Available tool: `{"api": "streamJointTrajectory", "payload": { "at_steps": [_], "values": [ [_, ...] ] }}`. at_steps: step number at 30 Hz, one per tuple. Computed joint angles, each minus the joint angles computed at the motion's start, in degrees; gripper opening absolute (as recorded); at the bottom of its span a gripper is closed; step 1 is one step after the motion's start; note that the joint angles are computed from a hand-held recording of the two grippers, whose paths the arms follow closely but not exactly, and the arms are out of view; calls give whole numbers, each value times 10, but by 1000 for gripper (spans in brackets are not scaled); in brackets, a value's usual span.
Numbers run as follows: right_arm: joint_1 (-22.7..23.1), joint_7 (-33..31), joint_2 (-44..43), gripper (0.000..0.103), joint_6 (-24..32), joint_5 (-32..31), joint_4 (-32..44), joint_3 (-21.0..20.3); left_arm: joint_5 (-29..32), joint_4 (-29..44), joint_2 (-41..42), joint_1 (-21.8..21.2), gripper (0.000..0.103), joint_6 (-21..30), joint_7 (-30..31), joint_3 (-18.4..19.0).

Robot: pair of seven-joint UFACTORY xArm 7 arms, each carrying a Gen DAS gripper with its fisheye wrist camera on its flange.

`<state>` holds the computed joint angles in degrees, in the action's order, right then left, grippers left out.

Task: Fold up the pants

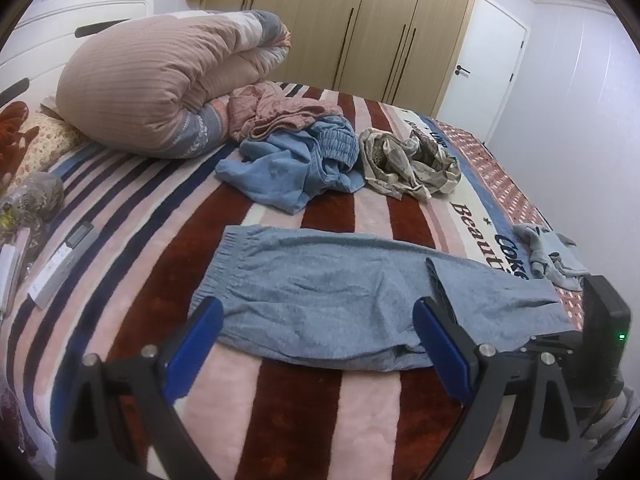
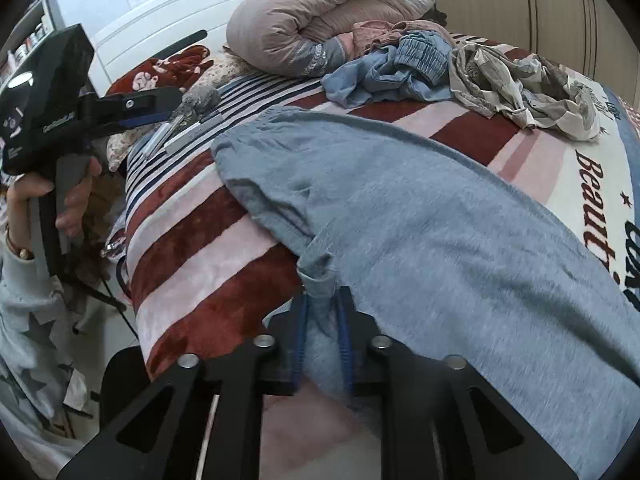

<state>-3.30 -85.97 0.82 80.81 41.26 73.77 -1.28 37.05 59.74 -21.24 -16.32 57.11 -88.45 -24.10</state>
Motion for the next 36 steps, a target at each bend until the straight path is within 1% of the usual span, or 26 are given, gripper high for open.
{"api": "streamJointTrajectory", "payload": {
  "at_steps": [1, 2, 3, 6, 7, 8, 10, 11, 12, 13, 14, 16, 18, 20, 23, 25, 27, 28, 30, 31, 32, 34, 36],
  "values": [
    [-3, -5, -2, 28, 10, 7, 0, -2, -1, -1, -1, 0, 94, 1, 0, 0],
    [-6, -11, -7, 34, 17, 19, -3, -5, -3, -3, -1, -1, 94, 1, -1, 1],
    [-6, -12, -10, 35, 15, 24, -8, -6, -6, -6, -2, -1, 94, -1, -2, 2],
    [6, -5, -25, 33, -37, -4, -39, 2, -18, -27, -10, -1, 94, -16, -19, 8],
    [7, -16, -36, 32, -50, 3, -55, 0, -21, -34, -13, -1, 94, -23, -21, 9],
    [6, -24, -41, 32, -49, 14, -61, -5, -27, -42, -17, -2, 94, -29, -21, 11],
    [4, -51, -61, 33, -59, 44, -81, -17, -33, -45, -18, -2, 94, -20, -14, 8],
    [5, -84, -83, 38, -92, 63, -106, -20, -35, -46, -19, -1, 94, -17, -12, 7],
    [9, -129, -110, 43, -139, 84, -137, -23, -36, -49, -23, -1, 94, -21, -12, 8],
    [16, -159, -123, 57, -169, 93, -153, -25, -35, -51, -23, 1, 94, -25, -15, 6],
    [22, -178, -130, 69, -189, 94, -163, -28, -34, -54, -26, 2, 94, -31, -18, 6],
    [34, -195, -132, 71, -206, 72, -169, -29, -32, -57, -29, 6, 94, -36, -23, 3],
    [45, -219, -139, 71, -243, 61, -189, -28, -32, -57, -29, 8, 94, -37, -22, 0],
    [60, -265, -156, 71, -294, 65, -224, -27, -33, -56, -29, 9, 94, -33, -21, -3],
    [83, -313, -174, 71, -345, 83, -261, -35, -35, -57, -32, 10, 94, -33, -25, -3],
    [97, -329, -178, 67, -367, 97, -272, -38, -38, -61, -38, 11, 94, -36, -27, -1],
    [109, -324, -172, 46, -392, 112, -270, -38, -40, -63, -42, 14, 94, -40, -29, -1],
    [111, -302, -163, 25, -391, 107, -259, -37, -40, -63, -43, 15, 94, -40, -28, -2],
    [104, -223, -133, 14, -340, 84, -212, -39, -41, -63, -44, 17, 94, -39, -26, -3],
    [101, -199, -122, 9, -321, 83, -194, -40, -42, -63, -44, 18, 94, -39, -26, -4],
    [97, -180, -113, 7, -305, 85, -178, -40, -43, -62, -43, 18, 94, -39, -24, -4],
    [87, -147, -99, 5, -283, 96, -152, -38, -45, -61, -41, 18, 94, -40, -19, -3],
    [80, -122, -88, 5, -278, 110, -131, -32, -45, -58, -39, 19, 94, -41, -15, -3]
  ]
}}
